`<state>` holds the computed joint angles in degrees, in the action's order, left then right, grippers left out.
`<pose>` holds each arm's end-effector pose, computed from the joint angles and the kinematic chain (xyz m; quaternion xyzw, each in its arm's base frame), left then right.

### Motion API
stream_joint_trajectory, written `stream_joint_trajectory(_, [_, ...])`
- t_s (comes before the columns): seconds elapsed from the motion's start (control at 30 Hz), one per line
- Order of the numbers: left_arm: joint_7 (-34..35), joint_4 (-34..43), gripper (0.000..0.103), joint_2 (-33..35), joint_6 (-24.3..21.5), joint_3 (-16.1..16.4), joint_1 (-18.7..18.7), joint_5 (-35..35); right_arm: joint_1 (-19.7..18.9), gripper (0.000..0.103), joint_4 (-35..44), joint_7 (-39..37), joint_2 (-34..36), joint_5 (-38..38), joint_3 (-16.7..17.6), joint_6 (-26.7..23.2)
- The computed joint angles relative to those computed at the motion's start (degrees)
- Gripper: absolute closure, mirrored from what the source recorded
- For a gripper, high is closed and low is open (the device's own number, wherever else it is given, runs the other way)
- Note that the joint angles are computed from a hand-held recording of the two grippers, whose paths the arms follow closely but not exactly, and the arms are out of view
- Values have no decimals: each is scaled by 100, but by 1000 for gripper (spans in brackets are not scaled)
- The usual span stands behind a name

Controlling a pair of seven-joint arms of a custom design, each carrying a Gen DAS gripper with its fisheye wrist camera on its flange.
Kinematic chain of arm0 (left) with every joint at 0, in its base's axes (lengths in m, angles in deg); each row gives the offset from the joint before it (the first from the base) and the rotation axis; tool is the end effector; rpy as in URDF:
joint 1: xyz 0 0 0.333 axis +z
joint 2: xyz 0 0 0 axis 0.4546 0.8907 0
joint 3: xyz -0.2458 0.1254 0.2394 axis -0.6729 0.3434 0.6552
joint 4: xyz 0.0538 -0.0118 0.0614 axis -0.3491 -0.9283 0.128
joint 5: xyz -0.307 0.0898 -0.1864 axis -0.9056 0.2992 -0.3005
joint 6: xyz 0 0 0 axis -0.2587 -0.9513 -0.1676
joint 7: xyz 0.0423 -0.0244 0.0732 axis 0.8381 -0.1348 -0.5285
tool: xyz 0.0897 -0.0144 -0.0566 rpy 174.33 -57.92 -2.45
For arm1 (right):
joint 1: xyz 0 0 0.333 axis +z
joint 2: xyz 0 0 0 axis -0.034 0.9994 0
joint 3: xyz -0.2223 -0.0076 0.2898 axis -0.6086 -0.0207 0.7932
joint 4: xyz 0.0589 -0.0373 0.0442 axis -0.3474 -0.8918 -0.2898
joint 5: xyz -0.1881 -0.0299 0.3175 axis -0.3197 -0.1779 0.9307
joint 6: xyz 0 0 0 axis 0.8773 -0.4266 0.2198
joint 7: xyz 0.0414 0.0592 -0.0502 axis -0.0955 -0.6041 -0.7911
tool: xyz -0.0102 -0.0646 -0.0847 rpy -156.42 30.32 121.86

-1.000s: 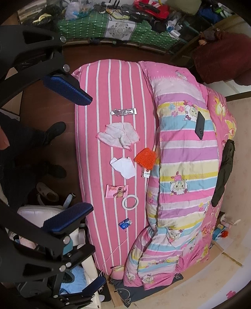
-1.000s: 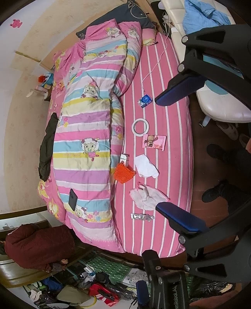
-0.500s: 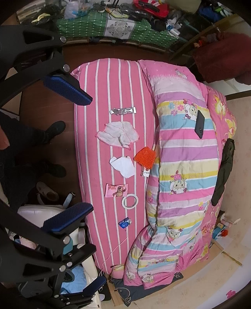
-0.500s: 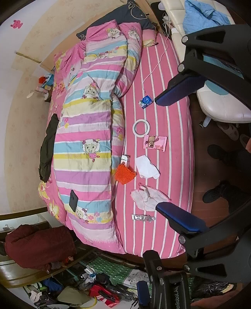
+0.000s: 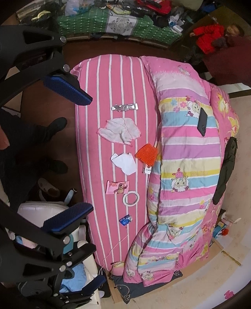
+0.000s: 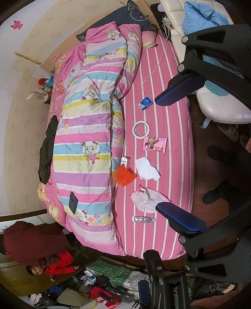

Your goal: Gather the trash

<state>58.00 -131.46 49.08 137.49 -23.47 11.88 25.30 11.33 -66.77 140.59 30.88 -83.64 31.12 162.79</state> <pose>0.4573 -0.2356 0.8054 -0.8076 0.5719 -0.1199 0.0795 0.4890 0.1497 0.7943 -0.7942 0.5524 -0.1221 0.2218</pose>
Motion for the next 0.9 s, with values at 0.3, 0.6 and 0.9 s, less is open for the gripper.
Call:
stream_joint_trajectory(0.3, [212,-384,5,-210,236,95,186,-360,40,5,-39,263,17,-217,78,-1])
stream_joint_trajectory(0.6, [523,-744,5,-413,456,185,370,-654,124,5,-62,592,11,-455,160,-43])
stream_joint_trajectory(0.9, [925,-1151,5,-636,632,321,586,-1055,252,5,-32,1057,48,-714,266,-182])
